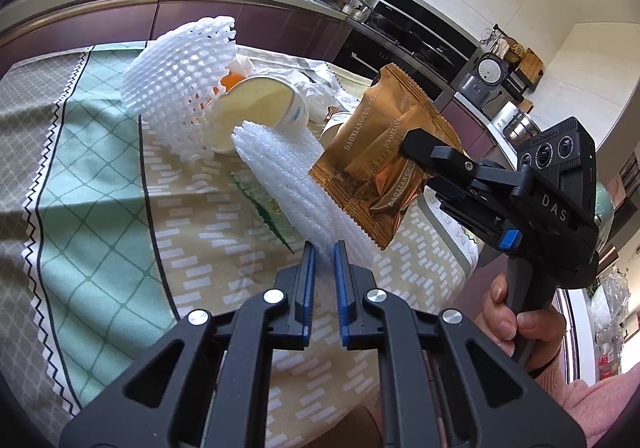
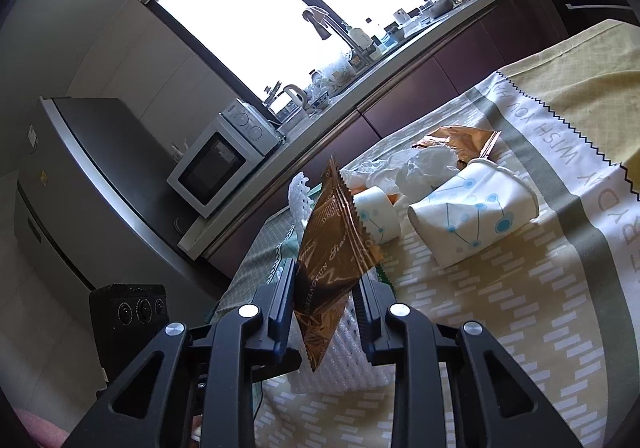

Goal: Collect trash
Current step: 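Carry the foam net and gold wrapper to the teal bin and release both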

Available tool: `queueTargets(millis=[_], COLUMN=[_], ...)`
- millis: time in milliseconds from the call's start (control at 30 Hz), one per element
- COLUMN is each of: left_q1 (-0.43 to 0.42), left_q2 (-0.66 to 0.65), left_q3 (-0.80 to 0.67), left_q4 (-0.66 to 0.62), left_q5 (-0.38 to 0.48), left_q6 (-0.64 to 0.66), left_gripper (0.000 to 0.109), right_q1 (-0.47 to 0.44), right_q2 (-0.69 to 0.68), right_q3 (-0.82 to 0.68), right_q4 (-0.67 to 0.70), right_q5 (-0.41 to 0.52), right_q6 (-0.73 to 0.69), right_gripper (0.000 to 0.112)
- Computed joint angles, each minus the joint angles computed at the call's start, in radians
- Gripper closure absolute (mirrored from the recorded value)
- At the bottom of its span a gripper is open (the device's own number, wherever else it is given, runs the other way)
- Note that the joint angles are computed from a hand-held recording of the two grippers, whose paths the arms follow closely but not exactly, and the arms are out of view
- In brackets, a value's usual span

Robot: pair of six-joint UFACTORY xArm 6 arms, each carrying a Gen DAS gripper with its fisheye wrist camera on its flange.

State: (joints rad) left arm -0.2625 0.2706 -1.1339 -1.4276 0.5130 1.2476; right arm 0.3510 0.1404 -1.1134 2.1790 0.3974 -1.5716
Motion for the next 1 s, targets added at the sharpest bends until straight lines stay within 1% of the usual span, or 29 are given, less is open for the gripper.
queueTargets(millis=[200, 300, 333, 400, 467, 600, 633, 767, 867, 933, 1000], left_q1=[0.047, 0.103, 0.143, 0.195, 0.266, 0.406, 0.447, 0.565, 0.649, 0.684, 0.706], left_q2=[-0.173, -0.264, -0.304, -0.357, -0.413, -0.475, -0.484, -0.468, -0.4, -0.346, -0.275], left_q3=[0.137, 0.203, 0.237, 0.28, 0.326, 0.366, 0.368, 0.343, 0.292, 0.253, 0.207], left_q4=[-0.06, -0.066, -0.056, -0.055, -0.047, -0.03, -0.018, 0.016, 0.049, 0.077, 0.088], left_q5=[-0.014, -0.023, -0.014, -0.03, -0.029, -0.057, -0.057, -0.098, -0.102, -0.116, -0.129], left_q6=[0.101, 0.122, 0.128, 0.135, 0.138, 0.131, 0.125, 0.104, 0.089, 0.071, 0.065], left_gripper=[0.099, 0.099, 0.099, 0.099, 0.099, 0.099, 0.099, 0.099, 0.099, 0.099, 0.099], right_q1=[0.024, 0.054, 0.068, 0.097, 0.129, 0.202, 0.213, 0.258, 0.29, 0.311, 0.328], right_q2=[-0.034, -0.028, -0.02, 0.005, 0.039, 0.142, 0.177, 0.338, 0.474, 0.574, 0.691], right_q3=[0.0, -0.03, -0.046, -0.087, -0.136, -0.28, -0.324, -0.531, -0.713, -0.85, -1.017], right_q4=[-0.049, -0.092, -0.111, -0.157, -0.215, -0.363, -0.403, -0.576, -0.719, -0.825, -0.959], right_q5=[0.022, 0.026, 0.028, 0.032, 0.044, 0.049, 0.061, 0.107, 0.136, 0.152, 0.181], right_q6=[0.008, 0.027, 0.036, 0.064, 0.111, 0.224, 0.256, 0.407, 0.537, 0.636, 0.774], right_gripper=[0.087, 0.087, 0.087, 0.087, 0.087, 0.087, 0.087, 0.087, 0.087, 0.087, 0.087])
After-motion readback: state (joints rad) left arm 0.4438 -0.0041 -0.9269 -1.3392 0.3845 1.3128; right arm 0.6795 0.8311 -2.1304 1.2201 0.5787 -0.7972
